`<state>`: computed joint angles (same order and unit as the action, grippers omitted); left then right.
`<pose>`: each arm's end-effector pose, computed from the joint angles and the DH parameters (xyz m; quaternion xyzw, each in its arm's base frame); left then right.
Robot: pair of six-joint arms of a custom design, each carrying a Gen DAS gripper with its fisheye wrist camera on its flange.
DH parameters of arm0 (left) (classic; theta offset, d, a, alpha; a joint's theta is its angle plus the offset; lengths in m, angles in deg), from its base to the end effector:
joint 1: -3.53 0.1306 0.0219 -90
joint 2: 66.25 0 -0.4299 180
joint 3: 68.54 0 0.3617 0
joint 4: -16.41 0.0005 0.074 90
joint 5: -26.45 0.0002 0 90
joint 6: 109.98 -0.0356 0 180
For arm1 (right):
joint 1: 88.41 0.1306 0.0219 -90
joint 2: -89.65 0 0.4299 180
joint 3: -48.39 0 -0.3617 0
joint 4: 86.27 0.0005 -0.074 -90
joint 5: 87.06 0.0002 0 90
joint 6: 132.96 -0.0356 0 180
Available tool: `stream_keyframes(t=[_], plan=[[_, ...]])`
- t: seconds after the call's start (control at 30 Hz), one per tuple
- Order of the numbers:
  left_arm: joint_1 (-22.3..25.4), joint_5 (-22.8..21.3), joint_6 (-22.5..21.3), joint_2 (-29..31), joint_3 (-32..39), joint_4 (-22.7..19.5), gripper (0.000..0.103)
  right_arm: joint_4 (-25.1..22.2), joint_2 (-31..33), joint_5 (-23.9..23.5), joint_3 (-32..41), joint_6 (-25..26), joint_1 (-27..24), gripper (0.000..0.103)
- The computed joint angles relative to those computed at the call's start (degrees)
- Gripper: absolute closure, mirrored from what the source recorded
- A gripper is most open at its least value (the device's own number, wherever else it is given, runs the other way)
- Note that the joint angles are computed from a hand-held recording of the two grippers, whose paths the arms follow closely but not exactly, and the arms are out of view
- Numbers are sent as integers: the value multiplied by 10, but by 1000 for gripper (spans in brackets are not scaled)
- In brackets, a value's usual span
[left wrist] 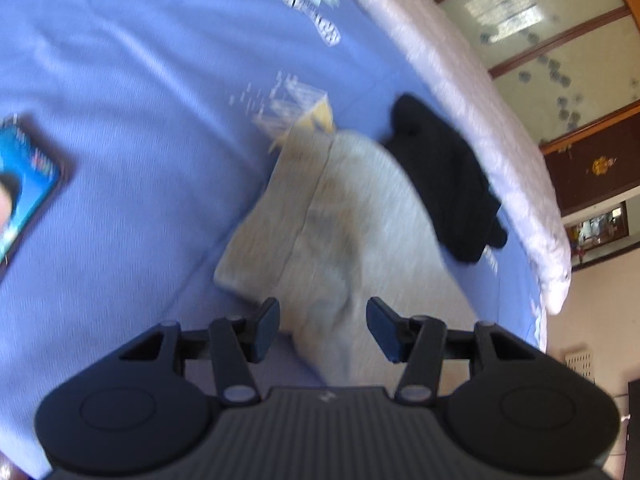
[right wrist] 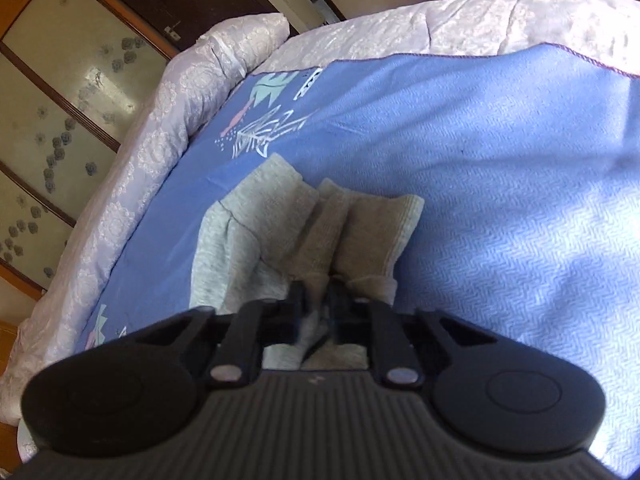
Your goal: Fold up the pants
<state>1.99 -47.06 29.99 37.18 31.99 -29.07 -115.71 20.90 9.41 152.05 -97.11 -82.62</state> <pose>0.5542 -0.0255 0.4495 -0.3330 0.8646 -0.2735 0.2584 0.6207 0.0584 0.4175 0.3890 0.8049 0.1787 0.4109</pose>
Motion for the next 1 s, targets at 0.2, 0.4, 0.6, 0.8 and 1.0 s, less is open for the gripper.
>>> stream_keyframes(t=[0.2,0.4,0.6,0.8,1.0], plan=[[-14,4,-18,9,-1,0,54,-6,-36,56,-33,10,-1,89],[-28,3,-26,10,-9,5,40,85,-72,21,-117,-100,-20,58],[-28,28,21,13,-40,41,30,108,-54,-12,-111,-103,-18,55],[-26,29,81,24,-56,111,27,94,-28,-32,-79,-88,-17,80],[-20,51,133,71,-17,112,95,62,-41,6,-73,-100,-9,90]])
